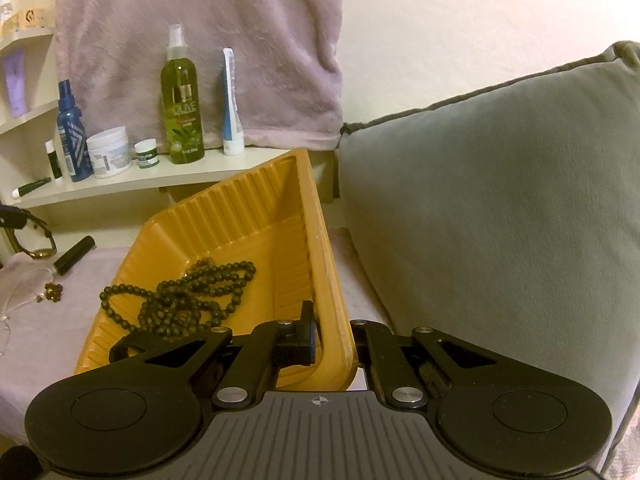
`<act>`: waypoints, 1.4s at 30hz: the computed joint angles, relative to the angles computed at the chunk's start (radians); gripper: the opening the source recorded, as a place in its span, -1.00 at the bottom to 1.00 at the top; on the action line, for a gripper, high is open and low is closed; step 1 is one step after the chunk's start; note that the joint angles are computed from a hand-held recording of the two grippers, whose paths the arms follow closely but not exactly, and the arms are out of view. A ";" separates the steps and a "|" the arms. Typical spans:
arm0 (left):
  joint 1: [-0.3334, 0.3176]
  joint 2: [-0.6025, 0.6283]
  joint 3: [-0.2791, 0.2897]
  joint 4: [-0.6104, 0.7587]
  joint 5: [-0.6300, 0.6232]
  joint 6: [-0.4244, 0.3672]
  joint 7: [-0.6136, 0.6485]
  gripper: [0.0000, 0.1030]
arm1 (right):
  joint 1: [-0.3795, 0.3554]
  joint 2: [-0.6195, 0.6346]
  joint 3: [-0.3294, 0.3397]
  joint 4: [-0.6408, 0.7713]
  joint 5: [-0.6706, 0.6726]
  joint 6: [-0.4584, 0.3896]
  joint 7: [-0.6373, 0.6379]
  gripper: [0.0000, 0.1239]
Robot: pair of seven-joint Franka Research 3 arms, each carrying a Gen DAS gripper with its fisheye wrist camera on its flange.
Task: Organize jewelry
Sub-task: 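Return the left gripper to the pile and grasp the black clip, then carry the black clip with the left gripper and release it into the tray, then move the left gripper back over the pearl necklace on the towel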
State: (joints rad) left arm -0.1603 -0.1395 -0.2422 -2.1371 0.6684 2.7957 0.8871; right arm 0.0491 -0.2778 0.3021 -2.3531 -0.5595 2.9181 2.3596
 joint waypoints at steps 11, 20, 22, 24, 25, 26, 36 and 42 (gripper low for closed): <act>-0.070 -0.026 -0.010 0.011 -0.161 0.023 0.130 -0.74 | -0.002 -0.005 0.002 -0.005 0.013 0.017 -0.006 -0.91; -0.145 0.050 -0.026 0.074 -0.303 0.077 0.254 -0.74 | -0.009 -0.006 0.009 -0.006 0.020 0.018 -0.010 -0.91; -0.158 0.069 -0.031 0.087 -0.327 0.089 0.273 -0.74 | -0.010 -0.006 0.010 -0.006 0.020 0.018 -0.011 -0.91; -0.171 0.086 -0.034 0.097 -0.359 0.099 0.298 -0.74 | -0.011 -0.006 0.011 -0.006 0.020 0.019 -0.010 -0.91; -0.176 0.095 -0.036 0.103 -0.368 0.101 0.305 -0.74 | -0.010 -0.006 0.010 -0.006 0.022 0.019 -0.012 -0.91; -0.182 0.104 -0.038 0.109 -0.381 0.100 0.319 -0.74 | -0.011 -0.006 0.010 -0.006 0.022 0.019 -0.012 -0.91; -0.219 0.140 -0.060 0.121 -0.587 0.085 0.528 -0.74 | -0.012 -0.010 0.015 -0.008 0.027 0.020 -0.006 -0.91; -0.230 0.133 -0.060 0.092 -0.687 0.069 0.619 -0.74 | -0.012 -0.011 0.015 -0.011 0.033 0.024 -0.009 -0.91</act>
